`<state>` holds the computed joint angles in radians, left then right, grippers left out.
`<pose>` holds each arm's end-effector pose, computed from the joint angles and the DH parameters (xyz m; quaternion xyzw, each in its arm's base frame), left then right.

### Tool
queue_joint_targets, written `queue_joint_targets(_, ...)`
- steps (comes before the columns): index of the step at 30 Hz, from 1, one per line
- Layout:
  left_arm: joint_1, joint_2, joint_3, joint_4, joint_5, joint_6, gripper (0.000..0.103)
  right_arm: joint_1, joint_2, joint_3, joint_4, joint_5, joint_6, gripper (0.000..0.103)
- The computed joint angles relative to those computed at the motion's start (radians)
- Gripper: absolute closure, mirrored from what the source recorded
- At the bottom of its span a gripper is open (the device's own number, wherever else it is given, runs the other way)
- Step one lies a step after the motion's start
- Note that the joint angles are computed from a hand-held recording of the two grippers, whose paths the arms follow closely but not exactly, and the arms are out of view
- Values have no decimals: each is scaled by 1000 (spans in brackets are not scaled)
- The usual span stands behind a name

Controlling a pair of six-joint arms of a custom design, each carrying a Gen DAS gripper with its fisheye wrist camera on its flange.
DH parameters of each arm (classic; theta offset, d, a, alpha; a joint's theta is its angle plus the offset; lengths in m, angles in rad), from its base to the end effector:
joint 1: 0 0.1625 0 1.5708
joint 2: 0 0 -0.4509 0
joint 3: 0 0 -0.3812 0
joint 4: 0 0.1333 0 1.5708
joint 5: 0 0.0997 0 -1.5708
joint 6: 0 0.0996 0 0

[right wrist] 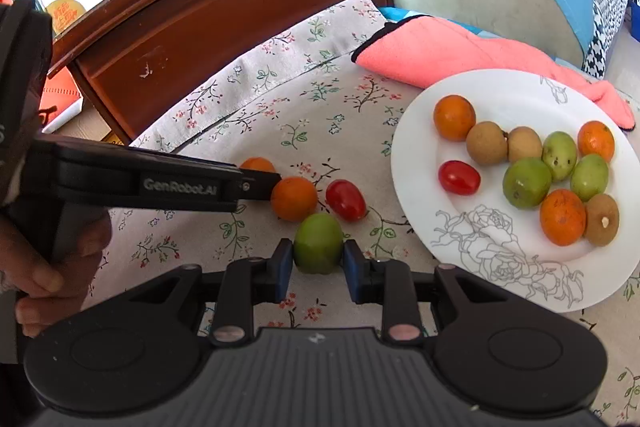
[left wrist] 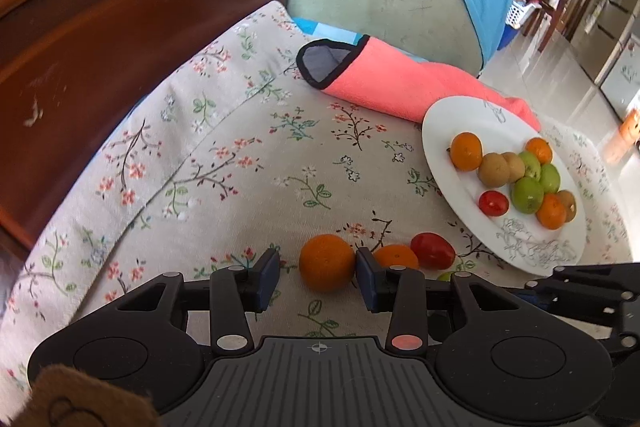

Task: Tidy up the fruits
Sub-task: 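Grasp an orange mandarin with the left tool while the right tool grasps a green pear, then carry the mandarin and pear onto the white plate and open both tools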

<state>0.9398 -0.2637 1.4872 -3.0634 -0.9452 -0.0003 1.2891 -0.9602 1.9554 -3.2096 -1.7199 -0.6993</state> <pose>-0.2480 -0.6642 -0.1297 0.2532 0.9092 -0.2160 0.2503 -0.0543 -0.6140 0.1932 0.1731 -0.9304 0.2449 0.2109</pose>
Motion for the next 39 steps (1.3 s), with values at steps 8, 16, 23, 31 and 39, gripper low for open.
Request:
queue_joint_targets(8,-8,5,-2,-5,18,35,76,0,-1,3,-5,1,2,75)
queue_joint_targets(16,-16,-1,5,-24,18,35,76,0,-9,9,-10,15,3,76)
queue_joint_targets(23,-25,-6,9,-54,31,43,76,1,-9,9,-5,11,4,76)
queue_joint_targets(31,-40,-4,2,-98,20,69,76,-1,-28,13,-21,48,6,76)
queue_joint_targets(39,-56,6,-22,-125,-1,83,76,-3,-60,-1,-76,86,37,76)
